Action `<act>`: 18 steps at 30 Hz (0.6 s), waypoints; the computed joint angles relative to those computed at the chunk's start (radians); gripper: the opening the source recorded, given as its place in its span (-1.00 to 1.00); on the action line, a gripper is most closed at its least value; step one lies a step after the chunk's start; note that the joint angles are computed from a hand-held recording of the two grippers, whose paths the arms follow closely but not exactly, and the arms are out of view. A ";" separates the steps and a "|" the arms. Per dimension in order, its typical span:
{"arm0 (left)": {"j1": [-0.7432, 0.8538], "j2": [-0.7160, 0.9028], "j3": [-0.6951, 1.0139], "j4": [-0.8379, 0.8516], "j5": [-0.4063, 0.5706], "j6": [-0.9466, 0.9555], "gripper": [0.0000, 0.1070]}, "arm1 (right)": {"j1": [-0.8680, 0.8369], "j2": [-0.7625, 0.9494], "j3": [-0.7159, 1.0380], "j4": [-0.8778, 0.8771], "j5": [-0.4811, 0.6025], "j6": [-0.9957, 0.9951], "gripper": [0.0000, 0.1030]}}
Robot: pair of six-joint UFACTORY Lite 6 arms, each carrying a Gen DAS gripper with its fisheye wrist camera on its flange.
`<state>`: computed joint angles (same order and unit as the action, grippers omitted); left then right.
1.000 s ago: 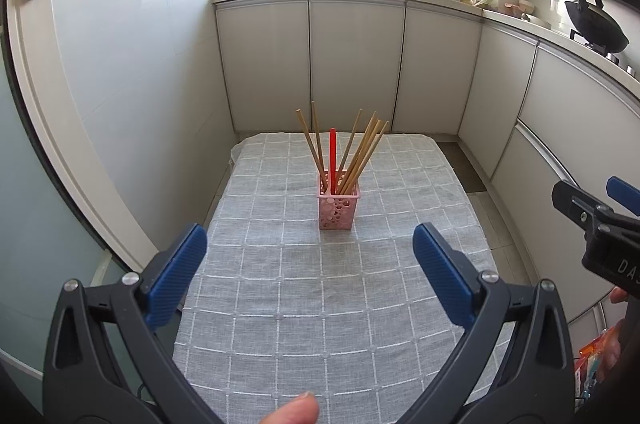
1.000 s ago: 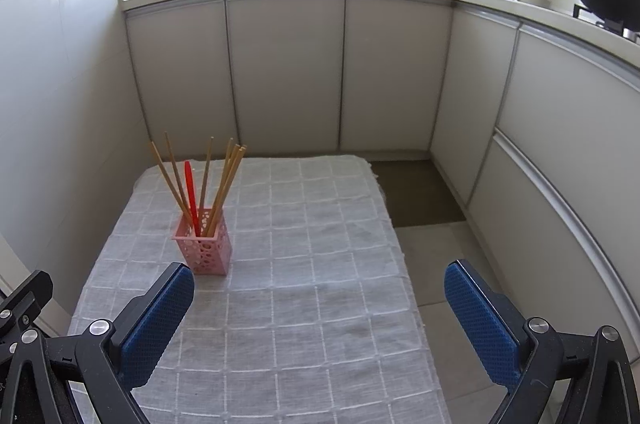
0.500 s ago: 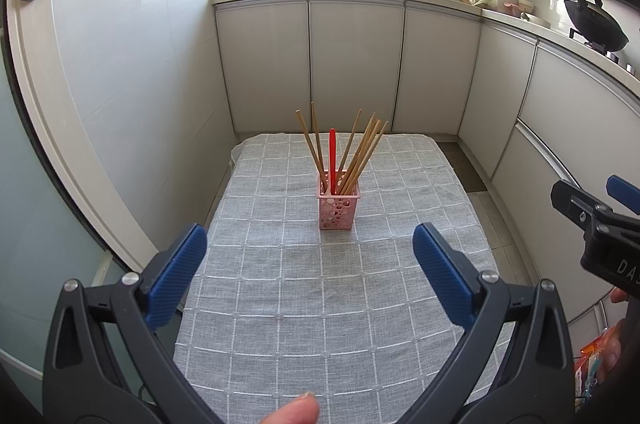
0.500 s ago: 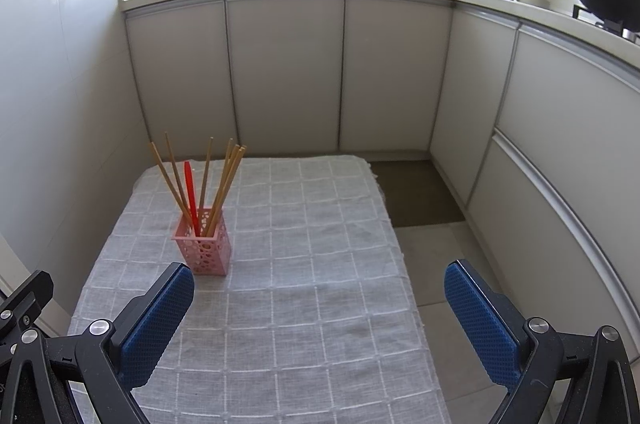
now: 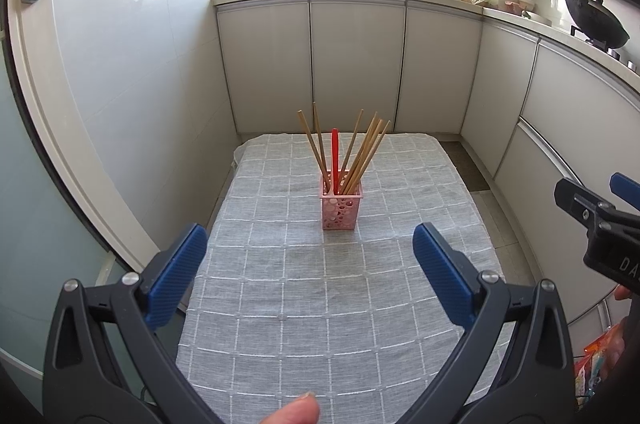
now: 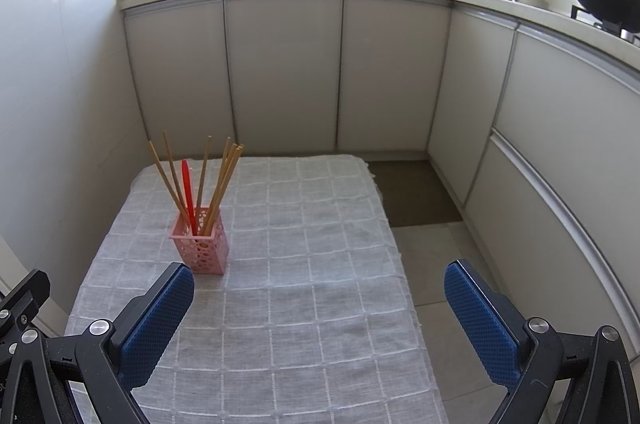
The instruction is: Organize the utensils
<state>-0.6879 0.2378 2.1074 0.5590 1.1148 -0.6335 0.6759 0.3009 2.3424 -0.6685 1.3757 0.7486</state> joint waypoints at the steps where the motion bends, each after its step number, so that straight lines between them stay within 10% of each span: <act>1: -0.001 0.000 -0.002 0.003 -0.001 0.000 0.91 | 0.000 0.000 0.002 0.000 0.002 -0.001 1.00; 18: 0.016 0.009 0.008 -0.025 0.003 0.018 0.91 | -0.003 -0.018 -0.024 -0.002 -0.001 0.000 1.00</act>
<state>-0.6721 0.2471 2.1157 0.5343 1.1174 -0.6156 0.6728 0.2830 2.3182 -0.6700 1.3749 0.7489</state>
